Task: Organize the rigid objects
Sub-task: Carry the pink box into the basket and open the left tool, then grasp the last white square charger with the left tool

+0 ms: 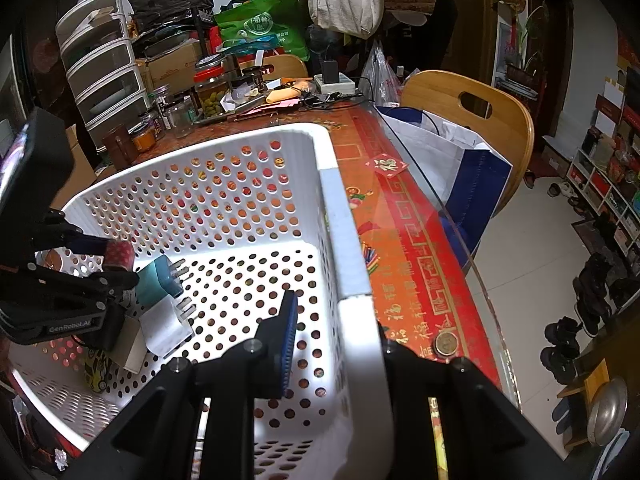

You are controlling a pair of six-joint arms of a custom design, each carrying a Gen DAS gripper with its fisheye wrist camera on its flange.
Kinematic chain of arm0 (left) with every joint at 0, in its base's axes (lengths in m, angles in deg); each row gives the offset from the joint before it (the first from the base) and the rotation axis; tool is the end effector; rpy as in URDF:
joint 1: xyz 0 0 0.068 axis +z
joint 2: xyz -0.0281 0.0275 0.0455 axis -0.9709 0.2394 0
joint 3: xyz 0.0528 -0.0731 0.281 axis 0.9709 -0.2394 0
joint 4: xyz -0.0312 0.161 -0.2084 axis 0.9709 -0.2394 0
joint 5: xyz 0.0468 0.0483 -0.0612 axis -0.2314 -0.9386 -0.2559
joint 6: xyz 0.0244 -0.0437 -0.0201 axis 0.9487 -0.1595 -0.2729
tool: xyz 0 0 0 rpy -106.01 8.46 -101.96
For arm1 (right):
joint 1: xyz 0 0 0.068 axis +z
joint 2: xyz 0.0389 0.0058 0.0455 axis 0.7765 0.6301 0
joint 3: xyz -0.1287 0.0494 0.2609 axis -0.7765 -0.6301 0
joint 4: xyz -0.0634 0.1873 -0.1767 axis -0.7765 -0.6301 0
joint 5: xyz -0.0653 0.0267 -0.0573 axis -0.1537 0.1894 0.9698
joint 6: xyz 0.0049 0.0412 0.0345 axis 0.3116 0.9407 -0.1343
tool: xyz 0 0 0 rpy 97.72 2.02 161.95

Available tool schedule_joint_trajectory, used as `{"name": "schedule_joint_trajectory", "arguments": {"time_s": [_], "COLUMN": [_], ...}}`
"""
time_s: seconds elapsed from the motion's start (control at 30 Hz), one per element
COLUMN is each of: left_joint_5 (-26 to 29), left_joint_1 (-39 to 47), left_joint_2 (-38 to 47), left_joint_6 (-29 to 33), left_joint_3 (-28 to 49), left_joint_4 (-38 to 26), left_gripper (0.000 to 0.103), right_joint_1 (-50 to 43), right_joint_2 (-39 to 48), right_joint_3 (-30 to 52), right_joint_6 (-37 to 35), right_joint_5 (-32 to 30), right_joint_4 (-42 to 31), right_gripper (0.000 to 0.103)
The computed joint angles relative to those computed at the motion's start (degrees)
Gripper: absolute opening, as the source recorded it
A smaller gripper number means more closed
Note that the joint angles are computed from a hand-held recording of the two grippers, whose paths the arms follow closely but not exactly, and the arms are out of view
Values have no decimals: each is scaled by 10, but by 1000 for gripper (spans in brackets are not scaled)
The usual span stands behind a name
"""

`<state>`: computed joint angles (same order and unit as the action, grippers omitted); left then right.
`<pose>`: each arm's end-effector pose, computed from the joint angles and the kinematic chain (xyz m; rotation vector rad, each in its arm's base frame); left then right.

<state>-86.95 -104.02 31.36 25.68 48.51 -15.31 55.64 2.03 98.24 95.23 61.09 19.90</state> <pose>0.3144 -0.1569 0.1245 1.0782 2.6058 0.2970 0.1759 0.0116 0.1296 0.2547 2.4234 0.0586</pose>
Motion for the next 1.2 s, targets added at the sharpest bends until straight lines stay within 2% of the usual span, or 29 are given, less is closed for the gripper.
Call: {"name": "schedule_joint_trajectory", "arguments": {"time_s": [0.1,0.17,0.3,0.33,0.4,0.47,0.53,0.57,0.63,0.73,0.87,1.1,1.2], "left_joint_5": [10,22,60,86,150,215,280,316,350,335,343,342,349], "left_joint_1": [6,13,51,74,149,234,335,389,447,487,496,462,455], "left_joint_2": [15,10,-72,-104,-187,-244,-268,-263,-240,-153,-30,73,99], "left_joint_6": [3,8,19,19,22,42,68,86,126,160,166,152,138], "left_joint_3": [14,12,-40,-56,-98,-123,-138,-140,-139,-122,-77,-56,-37], "left_joint_4": [-12,-6,42,47,58,59,64,70,72,106,121,170,167], "left_gripper": [46,63,65,67,77,98,101,102,102,102,102,102,102], "right_joint_1": [0,0,0,-2,-1,1,2,2,3,5,4,4,5], "right_joint_2": [1,0,4,6,9,11,11,11,12,14,14,12,12], "right_joint_3": [0,0,1,1,2,2,2,2,2,7,8,11,11], "right_joint_6": [1,1,0,-1,0,1,2,1,-1,-1,4,0,1], "right_joint_5": [1,0,0,-1,1,4,5,5,6,15,16,19,21], "right_joint_4": [0,0,1,2,2,2,2,2,1,-6,-8,-18,-17], "right_gripper": [22,22,22,22,22,22,22,22,22,22,22,22,22]}}
